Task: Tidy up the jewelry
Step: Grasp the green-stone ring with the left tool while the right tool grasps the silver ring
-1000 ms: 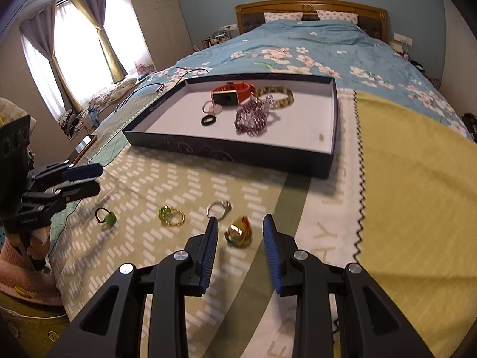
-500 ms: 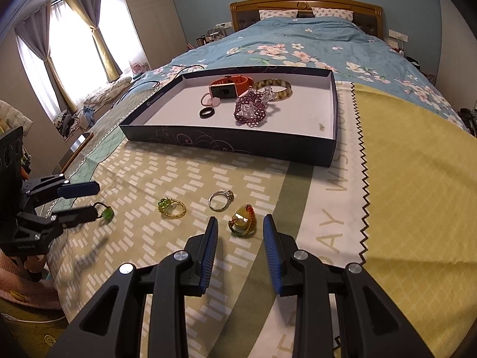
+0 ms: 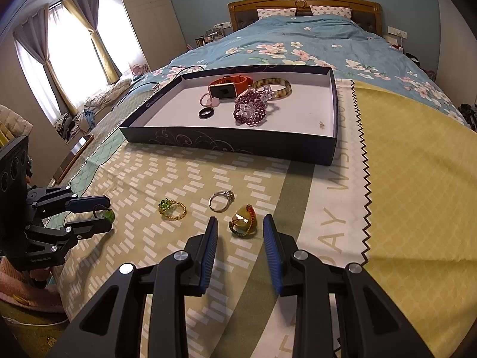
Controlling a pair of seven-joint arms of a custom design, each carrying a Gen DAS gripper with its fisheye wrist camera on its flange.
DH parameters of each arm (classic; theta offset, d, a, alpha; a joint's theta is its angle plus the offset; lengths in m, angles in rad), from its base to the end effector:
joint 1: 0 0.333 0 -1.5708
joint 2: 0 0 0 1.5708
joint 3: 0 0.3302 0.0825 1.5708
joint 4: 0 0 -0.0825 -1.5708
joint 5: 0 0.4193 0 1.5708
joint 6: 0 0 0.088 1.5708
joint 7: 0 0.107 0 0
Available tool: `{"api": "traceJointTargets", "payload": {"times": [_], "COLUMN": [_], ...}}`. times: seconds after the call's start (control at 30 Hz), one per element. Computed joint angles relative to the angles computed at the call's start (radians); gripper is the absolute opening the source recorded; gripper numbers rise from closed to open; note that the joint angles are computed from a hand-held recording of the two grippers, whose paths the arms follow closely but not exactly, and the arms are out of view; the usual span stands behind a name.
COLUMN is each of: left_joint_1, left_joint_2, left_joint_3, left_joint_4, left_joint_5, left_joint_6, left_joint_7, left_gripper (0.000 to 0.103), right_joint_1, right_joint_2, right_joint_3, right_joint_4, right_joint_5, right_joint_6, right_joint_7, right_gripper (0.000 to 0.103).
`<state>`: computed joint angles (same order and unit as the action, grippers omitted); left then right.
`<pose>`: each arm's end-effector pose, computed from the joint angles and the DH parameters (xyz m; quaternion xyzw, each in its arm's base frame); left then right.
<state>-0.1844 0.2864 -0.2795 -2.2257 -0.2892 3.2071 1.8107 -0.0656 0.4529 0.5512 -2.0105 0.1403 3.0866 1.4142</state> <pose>0.5678 -0.2481 0.3124 -0.5307 0.7742 -0.3101 0.1512 0.6202 0.2815 0.3214 -0.7740 0.5266 -0.0866 0.3407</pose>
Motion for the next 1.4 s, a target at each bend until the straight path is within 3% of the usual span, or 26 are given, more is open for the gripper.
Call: {"api": "traceJointTargets", "payload": {"times": [0.3, 0.5, 0.53, 0.6, 0.73, 0.93, 1.03, 1.13, 1.23, 1.37, 1.4], "left_joint_1": [-0.029, -0.010, -0.014, 0.036, 0.012, -0.015, 0.019, 0.014, 0.014, -0.013, -0.027], "left_joint_2": [0.007, 0.007, 0.006, 0.009, 0.003, -0.015, -0.022, -0.026, -0.026, -0.025, -0.023], "left_joint_3": [0.038, 0.021, 0.025, -0.030, -0.003, 0.030, -0.003, 0.001, 0.000, 0.029, 0.043], "left_joint_4": [0.012, 0.011, 0.011, 0.011, 0.005, -0.013, -0.025, -0.032, -0.034, -0.032, -0.030], "left_joint_5": [0.008, 0.006, 0.007, -0.022, -0.001, 0.008, -0.001, -0.001, -0.002, 0.005, 0.009], "left_joint_6": [-0.005, -0.005, -0.005, -0.003, 0.001, -0.001, 0.001, 0.004, 0.004, 0.006, 0.007], "left_joint_7": [-0.029, -0.027, -0.029, 0.004, -0.014, -0.026, -0.016, -0.014, -0.014, -0.026, -0.032], "left_gripper": [0.016, 0.016, 0.016, 0.027, 0.029, 0.032, 0.033, 0.033, 0.032, 0.031, 0.028], "right_joint_1": [0.134, 0.137, 0.131, 0.101, 0.093, 0.156, 0.173, 0.204, 0.176, 0.041, 0.039], "right_joint_2": [-0.009, -0.009, -0.009, -0.004, 0.004, 0.033, 0.039, 0.032, 0.021, 0.017, 0.013], "right_joint_3": [-0.137, -0.144, -0.137, -0.101, -0.082, -0.142, -0.157, -0.191, -0.160, 0.000, 0.004], "right_joint_4": [0.028, 0.030, 0.029, 0.028, 0.042, 0.099, 0.112, 0.111, 0.093, 0.059, 0.054], "right_joint_5": [-0.064, -0.068, -0.065, -0.056, -0.079, -0.113, -0.119, -0.129, -0.107, -0.001, 0.013], "right_joint_6": [-0.019, -0.021, -0.019, -0.003, 0.009, -0.034, -0.046, -0.060, -0.068, -0.088, -0.081], "right_joint_7": [0.063, 0.077, 0.076, 0.055, 0.041, 0.053, 0.050, 0.059, 0.030, -0.121, -0.136], "right_gripper": [0.028, 0.025, 0.025, 0.026, 0.026, 0.027, 0.028, 0.028, 0.028, 0.028, 0.028]}}
